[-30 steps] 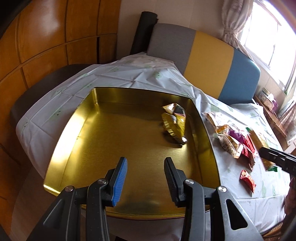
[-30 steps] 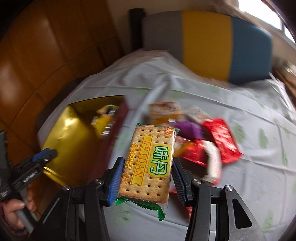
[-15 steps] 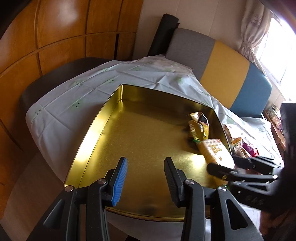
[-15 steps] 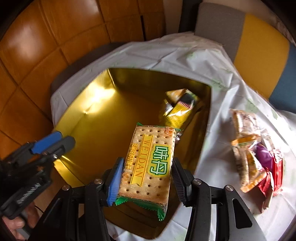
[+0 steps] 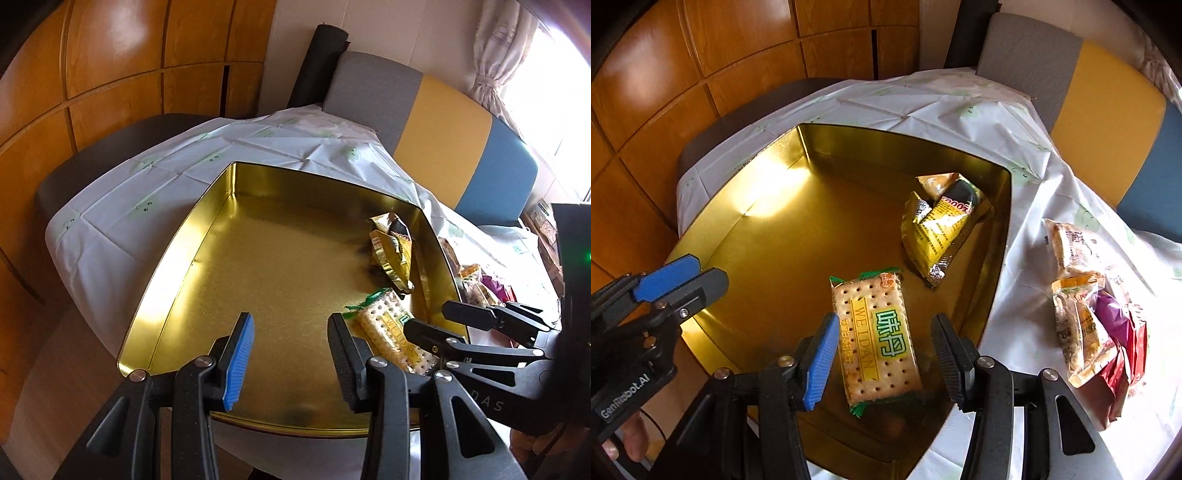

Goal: Organize snacks
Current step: 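Carry the WEIDAN cracker pack into the gold tray and open the right gripper, then grasp the brown printed pastry bag from the pile with the left gripper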

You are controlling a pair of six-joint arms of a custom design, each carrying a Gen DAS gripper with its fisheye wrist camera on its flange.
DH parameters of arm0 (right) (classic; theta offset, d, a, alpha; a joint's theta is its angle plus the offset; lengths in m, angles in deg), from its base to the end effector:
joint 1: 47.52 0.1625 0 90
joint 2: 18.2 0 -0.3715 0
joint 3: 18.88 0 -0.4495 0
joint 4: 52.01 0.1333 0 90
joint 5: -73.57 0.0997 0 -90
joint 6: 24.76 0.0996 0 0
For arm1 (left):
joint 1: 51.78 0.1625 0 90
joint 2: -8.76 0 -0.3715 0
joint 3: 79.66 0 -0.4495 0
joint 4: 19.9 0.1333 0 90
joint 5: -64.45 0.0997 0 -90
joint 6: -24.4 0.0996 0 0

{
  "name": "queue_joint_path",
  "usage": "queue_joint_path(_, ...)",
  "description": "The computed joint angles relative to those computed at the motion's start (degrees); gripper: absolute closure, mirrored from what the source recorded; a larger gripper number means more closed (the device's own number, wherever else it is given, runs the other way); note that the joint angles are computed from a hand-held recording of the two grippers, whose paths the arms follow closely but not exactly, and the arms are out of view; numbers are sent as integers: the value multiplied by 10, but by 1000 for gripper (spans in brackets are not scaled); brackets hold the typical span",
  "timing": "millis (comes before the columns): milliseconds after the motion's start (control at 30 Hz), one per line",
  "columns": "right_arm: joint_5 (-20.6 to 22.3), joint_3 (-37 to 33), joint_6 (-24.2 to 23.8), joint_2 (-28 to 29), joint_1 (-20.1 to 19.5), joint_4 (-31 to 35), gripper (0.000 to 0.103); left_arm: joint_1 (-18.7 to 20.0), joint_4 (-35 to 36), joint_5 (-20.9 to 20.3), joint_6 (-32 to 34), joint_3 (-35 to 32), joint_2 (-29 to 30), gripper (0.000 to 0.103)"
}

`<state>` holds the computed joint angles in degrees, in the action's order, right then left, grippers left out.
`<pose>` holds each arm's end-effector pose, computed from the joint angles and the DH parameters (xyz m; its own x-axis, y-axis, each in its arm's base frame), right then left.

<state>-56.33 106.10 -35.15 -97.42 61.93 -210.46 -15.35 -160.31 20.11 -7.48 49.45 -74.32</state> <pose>0.2335 -0.4526 0.1734 -0.7372 -0.1787 0.6517 -0.4475 0.8517 -0.2727 -0.2499 -0.4387 0.1460 -0.8134 0.1373 -0.5652 0.4388 0.7827 -0.4415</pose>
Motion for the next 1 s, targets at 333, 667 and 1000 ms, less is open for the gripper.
queue_joint_path(333, -11, 49, -13, -54, 14, -81, 35, -21, -3, 9, 20, 2, 5, 61)
queue_joint_path(667, -37, 94, -23, -129, 10, -123, 26, -48, -11, 23, 44, 6, 13, 61)
queue_joint_path(1000, -60, 139, -21, -221, -27, -96, 26, -65, -8, 21, 58, 4, 24, 61)
